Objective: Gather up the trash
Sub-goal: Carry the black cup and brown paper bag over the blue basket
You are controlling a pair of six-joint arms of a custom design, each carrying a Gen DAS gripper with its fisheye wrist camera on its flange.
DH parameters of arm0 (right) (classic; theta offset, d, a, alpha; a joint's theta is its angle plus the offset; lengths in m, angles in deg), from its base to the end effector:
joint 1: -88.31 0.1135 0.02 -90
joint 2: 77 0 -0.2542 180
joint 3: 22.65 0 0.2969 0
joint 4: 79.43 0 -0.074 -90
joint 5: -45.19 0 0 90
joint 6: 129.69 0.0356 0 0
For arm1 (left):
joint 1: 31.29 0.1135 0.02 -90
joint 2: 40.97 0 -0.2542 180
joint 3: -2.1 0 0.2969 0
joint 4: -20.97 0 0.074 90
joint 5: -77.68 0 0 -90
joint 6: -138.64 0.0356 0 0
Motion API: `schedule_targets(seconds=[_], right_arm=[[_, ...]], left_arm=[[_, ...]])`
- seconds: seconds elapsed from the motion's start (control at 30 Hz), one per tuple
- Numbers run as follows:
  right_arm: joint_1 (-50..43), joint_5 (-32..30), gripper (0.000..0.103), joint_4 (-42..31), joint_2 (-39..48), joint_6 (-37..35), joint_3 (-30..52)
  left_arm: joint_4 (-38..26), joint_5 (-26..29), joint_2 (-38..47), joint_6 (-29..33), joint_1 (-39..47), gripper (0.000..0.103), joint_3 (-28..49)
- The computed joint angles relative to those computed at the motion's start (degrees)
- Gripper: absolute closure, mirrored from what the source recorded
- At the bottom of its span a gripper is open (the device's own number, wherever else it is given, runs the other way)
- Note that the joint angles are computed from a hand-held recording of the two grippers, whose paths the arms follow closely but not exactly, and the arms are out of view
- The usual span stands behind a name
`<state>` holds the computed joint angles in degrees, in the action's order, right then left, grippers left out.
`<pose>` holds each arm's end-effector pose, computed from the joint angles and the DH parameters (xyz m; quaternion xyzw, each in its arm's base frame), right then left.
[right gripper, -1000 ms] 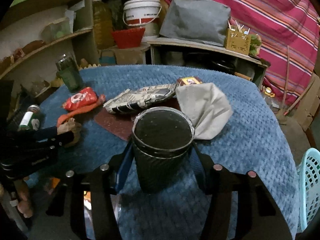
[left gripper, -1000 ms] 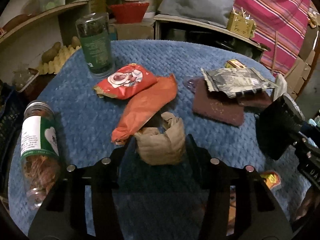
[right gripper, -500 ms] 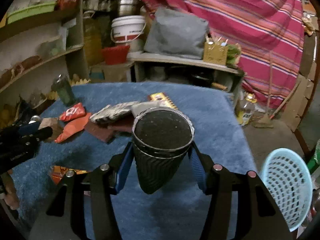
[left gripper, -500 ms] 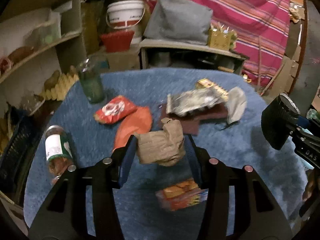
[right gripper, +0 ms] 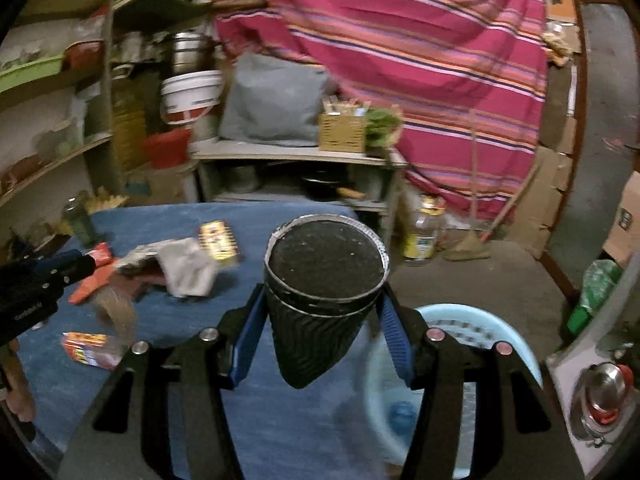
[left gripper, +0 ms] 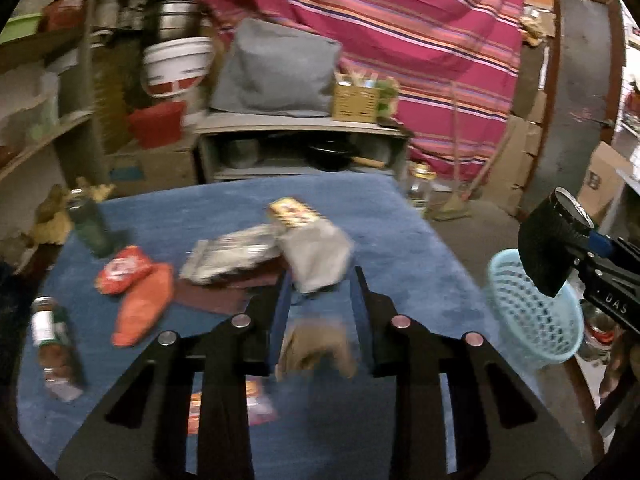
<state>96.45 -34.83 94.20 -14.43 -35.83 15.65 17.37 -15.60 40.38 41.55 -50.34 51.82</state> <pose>0.2656 0.0318 0.1615 0.0107 0.8665 -0.0236 0.4985 0.3070 -0.1038 0.1459 0.0794 0.8841 -0.0792 0.4536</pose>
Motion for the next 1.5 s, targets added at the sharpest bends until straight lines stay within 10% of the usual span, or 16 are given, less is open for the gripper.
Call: schedule_targets(seconds=[0.37, 0.5, 0.83, 1.1, 1.5], right_arm=[[-21.7, -12.7, 0.048, 2.9, 2.1, -4.3, -3.7], [-22.5, -13.0, 0.048, 7.5, 8.1, -4.5, -3.6], [-23.7, -13.6, 0.048, 14.5, 18.3, -5.5, -2.5], [-24.7, -14.5, 0.048, 16.2, 21.4, -5.6, -1.8], [-27.6, -14.6, 0.048, 17.0, 23.7, -6.6, -0.9]], left_arm=[[2.4, -5.1, 17.3, -3.1, -8.9, 0.090, 9.6], [3.0, -6.0, 22.5, -3.5, -8.4, 0.056, 11.9], [3.6, -7.8, 33.3, -3.7, -8.2, 0.028, 19.4], [-1.9, -4.1, 40.3, -2.9, -7.5, 0.050, 28.2], [0.3, -5.3, 34.2, -3.3, -11.5, 0.055, 24.9]])
